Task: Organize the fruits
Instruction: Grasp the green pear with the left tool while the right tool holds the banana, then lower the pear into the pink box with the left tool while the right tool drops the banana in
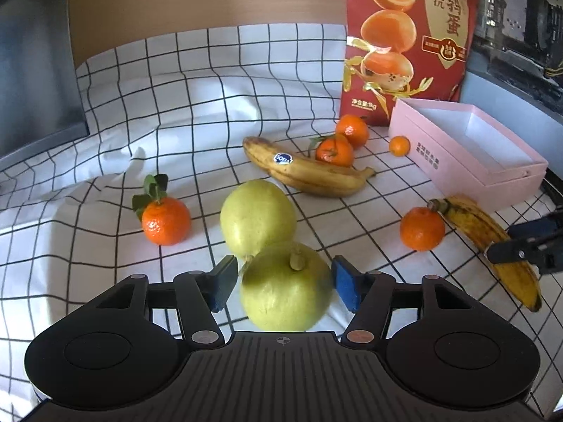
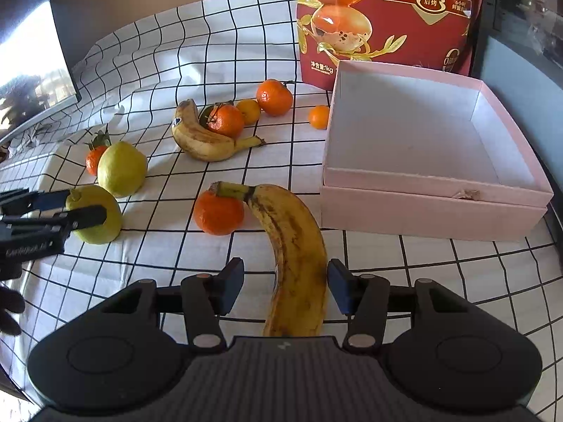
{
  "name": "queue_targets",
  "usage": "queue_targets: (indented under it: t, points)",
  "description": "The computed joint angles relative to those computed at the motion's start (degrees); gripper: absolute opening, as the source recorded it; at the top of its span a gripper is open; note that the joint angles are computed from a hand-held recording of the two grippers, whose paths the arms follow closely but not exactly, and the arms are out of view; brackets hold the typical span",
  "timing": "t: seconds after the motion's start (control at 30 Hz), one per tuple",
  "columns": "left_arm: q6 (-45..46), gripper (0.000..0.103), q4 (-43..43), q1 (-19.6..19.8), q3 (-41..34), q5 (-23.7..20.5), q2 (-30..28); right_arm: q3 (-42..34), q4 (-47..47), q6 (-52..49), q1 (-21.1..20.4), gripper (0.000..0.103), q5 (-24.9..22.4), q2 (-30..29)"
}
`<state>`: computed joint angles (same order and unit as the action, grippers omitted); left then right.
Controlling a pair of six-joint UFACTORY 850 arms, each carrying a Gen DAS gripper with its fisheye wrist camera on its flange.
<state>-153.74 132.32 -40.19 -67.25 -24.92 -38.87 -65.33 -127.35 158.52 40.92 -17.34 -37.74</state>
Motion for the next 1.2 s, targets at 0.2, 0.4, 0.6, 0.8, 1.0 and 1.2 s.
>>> queue_targets:
  t: [0.2, 0.4, 0.6, 0.8, 1.0, 1.2]
  points:
    - [-1.1, 0.065, 1.3, 0.1, -0.3, 0.8, -1.2, -0.2, 4.3, -3.5, -0.2, 0.057, 0.1, -0.6]
    - [-6.7, 0.065, 5.5, 0.4, 0.9, -0.6, -1.0, -1.4, 4.0, -1.7, -0.8, 0.057, 0.1, -2.1]
    - [-0.3, 0.065, 0.2, -0.8, 1.0, -2.0, -0.9, -3.5, 5.6, -4.5, -0.6, 0.056, 0.1, -3.8]
    - [-3.2, 0.064, 1.2, -1.1, 2.1, -1.1, 0.1, -4.0, 10.7, -10.5, 0.1, 0.037, -2.0, -4.2]
    - [-7.6, 0.064, 5.3, -2.3, 3.8, -2.4, 2.3, -0.7, -0.7, 2.0, -0.5, 0.036, -1.7, -1.5]
    - [-14.7, 0.064, 16.9, -2.6, 1.3, -1.2, 5.1, 6.6, -14.6, 18.1, -1.8, 0.036, -6.7, 7.3]
